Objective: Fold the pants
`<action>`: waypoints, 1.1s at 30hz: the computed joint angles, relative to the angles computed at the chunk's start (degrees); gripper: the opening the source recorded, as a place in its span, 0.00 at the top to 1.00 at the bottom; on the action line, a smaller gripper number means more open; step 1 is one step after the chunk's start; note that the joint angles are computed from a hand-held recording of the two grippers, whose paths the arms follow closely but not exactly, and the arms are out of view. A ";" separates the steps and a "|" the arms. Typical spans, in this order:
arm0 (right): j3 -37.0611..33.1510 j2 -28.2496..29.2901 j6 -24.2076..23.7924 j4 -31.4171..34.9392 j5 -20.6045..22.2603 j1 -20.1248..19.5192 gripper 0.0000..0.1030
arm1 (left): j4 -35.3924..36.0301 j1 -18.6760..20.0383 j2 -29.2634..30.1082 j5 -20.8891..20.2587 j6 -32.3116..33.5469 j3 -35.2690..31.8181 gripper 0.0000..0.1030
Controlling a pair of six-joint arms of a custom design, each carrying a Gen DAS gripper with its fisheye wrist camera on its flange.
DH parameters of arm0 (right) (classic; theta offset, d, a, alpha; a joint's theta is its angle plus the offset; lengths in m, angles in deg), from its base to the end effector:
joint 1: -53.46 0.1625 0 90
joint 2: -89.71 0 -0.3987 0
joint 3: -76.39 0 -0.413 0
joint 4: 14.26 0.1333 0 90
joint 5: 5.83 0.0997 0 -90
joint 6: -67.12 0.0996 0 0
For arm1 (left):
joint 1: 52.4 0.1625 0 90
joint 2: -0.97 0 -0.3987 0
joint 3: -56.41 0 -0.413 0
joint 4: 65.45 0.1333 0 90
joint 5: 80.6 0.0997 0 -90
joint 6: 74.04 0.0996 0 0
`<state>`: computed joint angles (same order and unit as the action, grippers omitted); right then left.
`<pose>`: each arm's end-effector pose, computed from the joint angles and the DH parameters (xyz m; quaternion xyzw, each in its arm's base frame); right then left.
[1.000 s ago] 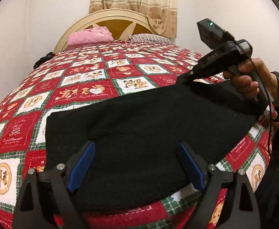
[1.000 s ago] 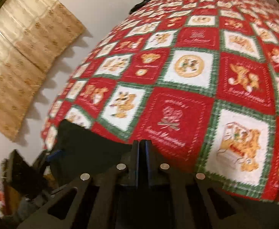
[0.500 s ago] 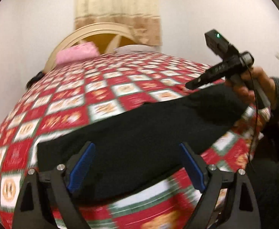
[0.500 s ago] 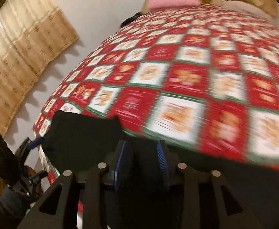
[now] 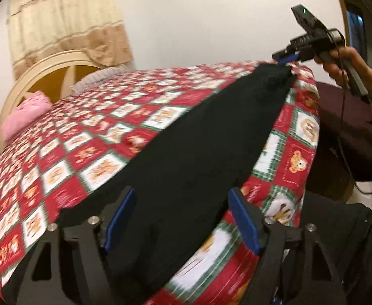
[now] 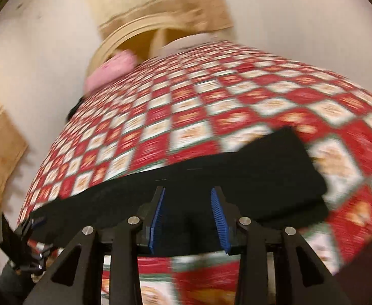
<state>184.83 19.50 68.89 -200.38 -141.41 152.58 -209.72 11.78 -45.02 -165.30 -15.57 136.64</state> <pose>0.1520 -0.5544 0.3295 -0.1354 -0.8171 0.4763 0.2951 -0.1967 -0.7337 0.1578 0.6541 0.7348 -0.1539 0.0925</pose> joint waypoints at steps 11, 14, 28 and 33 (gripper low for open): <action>6.63 -6.03 3.35 -6.04 -3.54 -2.79 0.62 | 1.24 -1.38 2.37 6.45 0.71 -0.19 0.36; 7.40 -6.98 4.48 -5.86 -2.05 -3.60 0.62 | 3.16 -1.50 3.27 7.74 -1.07 -1.64 0.40; 3.30 -3.65 -2.79 -8.30 -3.13 -3.91 0.94 | 5.86 -1.43 2.82 4.10 -2.27 -2.99 0.91; 3.04 -2.70 -9.65 -15.34 -6.04 -0.48 0.95 | 8.16 -0.76 1.68 -0.11 -3.22 -4.27 0.92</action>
<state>187.87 16.80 59.25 -215.72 -147.45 152.11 -201.56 11.01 -43.34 -165.41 -18.79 132.37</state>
